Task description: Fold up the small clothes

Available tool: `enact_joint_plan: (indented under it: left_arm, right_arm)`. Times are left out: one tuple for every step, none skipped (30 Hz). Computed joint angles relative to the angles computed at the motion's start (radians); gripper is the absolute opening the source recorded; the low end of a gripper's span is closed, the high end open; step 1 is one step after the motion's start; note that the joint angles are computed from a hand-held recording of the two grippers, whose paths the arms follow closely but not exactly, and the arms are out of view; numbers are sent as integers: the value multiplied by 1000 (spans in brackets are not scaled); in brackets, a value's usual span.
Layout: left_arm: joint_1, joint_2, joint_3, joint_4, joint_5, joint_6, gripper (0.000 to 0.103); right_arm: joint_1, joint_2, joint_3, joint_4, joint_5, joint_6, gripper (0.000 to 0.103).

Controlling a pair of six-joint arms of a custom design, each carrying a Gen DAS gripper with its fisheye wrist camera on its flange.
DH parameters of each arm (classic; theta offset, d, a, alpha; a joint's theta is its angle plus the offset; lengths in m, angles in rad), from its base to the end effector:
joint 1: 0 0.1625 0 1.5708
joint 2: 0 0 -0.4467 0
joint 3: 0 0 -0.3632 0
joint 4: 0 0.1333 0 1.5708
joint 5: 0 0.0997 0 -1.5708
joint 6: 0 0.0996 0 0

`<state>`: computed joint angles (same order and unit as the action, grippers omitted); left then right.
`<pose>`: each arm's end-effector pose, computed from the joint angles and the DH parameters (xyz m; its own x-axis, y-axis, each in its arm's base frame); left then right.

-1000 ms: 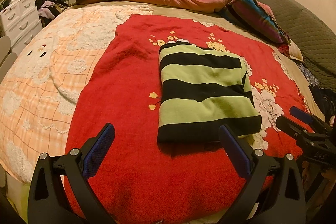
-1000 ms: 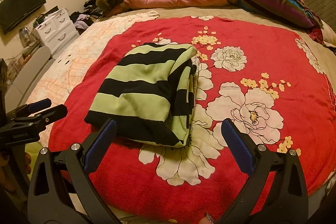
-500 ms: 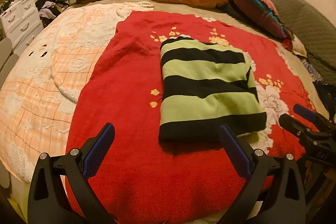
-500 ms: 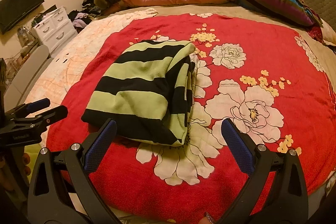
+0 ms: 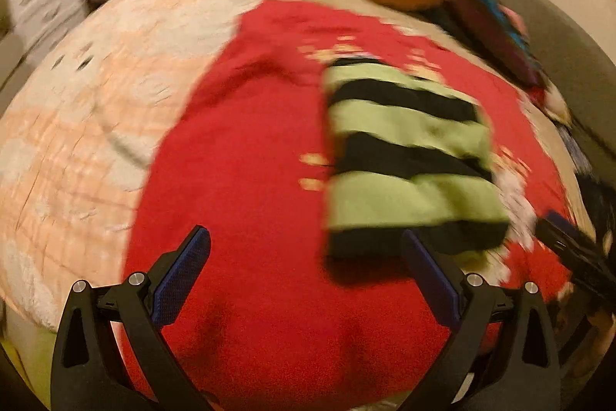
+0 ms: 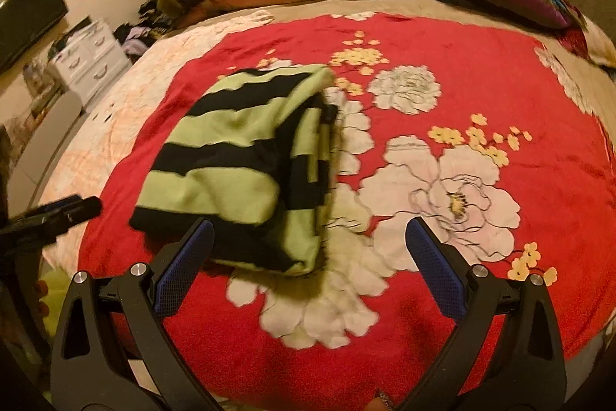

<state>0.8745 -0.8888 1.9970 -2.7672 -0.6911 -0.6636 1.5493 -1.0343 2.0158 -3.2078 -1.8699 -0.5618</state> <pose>-0.1907 -0.5556 0.1298 -0.8131 -0.1897 -0.5504 0.1753 0.8218 -0.5422 0.0917 -0.5693 0.2298 -0.8143 -0.2528 0.5224 -0.4925 0.7773 -0.3914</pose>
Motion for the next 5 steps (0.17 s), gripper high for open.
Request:
enact_joint_plan:
  left_arm:
    - [32,-22,-5,19,7,-32,99]
    - [52,-35,-11,37,29,-53,99]
    - [81,-51,-23,70,82,-82,99]
    - [112,-65,-46,140,144,-121,99]
    - [137,-77,-67,206,184,-157,99]
  right_arm:
    - [-17,-4,-18,10,5,11,94]
    - [-32,-5,-37,9,1,18,94]
    - [-44,-5,-53,9,-1,22,94]
    - [-67,-6,-82,8,-1,31,94]
    - [-97,-3,-124,1,-9,48,94]
